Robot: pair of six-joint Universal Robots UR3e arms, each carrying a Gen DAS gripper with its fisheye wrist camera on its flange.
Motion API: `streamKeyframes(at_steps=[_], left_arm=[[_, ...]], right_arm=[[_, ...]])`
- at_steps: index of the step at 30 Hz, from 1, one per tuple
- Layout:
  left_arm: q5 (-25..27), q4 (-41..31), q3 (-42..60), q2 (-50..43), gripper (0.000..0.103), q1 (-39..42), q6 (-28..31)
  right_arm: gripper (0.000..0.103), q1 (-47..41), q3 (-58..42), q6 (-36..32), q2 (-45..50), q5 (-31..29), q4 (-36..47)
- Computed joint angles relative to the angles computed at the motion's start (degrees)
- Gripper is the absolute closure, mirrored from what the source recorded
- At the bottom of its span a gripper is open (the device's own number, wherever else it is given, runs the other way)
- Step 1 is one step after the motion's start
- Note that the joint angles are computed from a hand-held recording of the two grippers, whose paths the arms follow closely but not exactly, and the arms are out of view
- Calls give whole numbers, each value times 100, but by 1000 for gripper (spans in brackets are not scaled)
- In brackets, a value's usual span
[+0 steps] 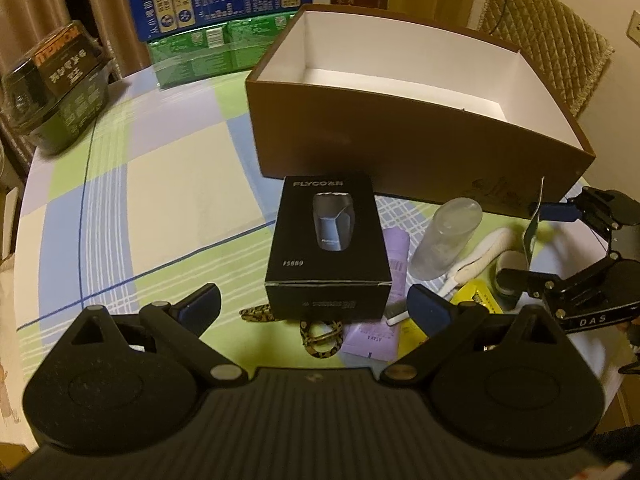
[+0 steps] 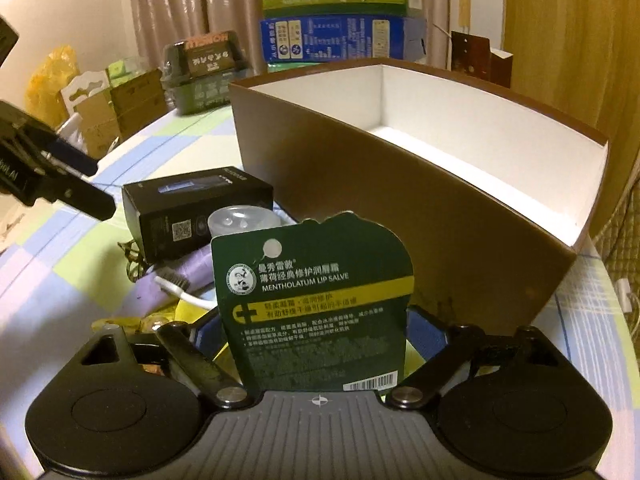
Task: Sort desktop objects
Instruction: 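Grasp the black FLYCO shaver box with the left tool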
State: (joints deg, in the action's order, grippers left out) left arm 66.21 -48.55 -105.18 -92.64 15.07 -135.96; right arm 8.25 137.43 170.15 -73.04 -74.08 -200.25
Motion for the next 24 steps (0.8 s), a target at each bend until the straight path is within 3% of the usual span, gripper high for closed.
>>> streamKeyframes(at_steps=[8, 20, 24], left_arm=[[-28, -242, 617, -606, 5, -237, 188], [394, -694, 2247, -2100, 5, -896, 84], [583, -727, 2594, -2442, 10, -1061, 86]], right_arm=[[15, -19, 545, 393, -631, -345, -103], [15, -438, 1366, 867, -2345, -734, 776], [15, -467, 1459, 973, -2648, -880, 944]])
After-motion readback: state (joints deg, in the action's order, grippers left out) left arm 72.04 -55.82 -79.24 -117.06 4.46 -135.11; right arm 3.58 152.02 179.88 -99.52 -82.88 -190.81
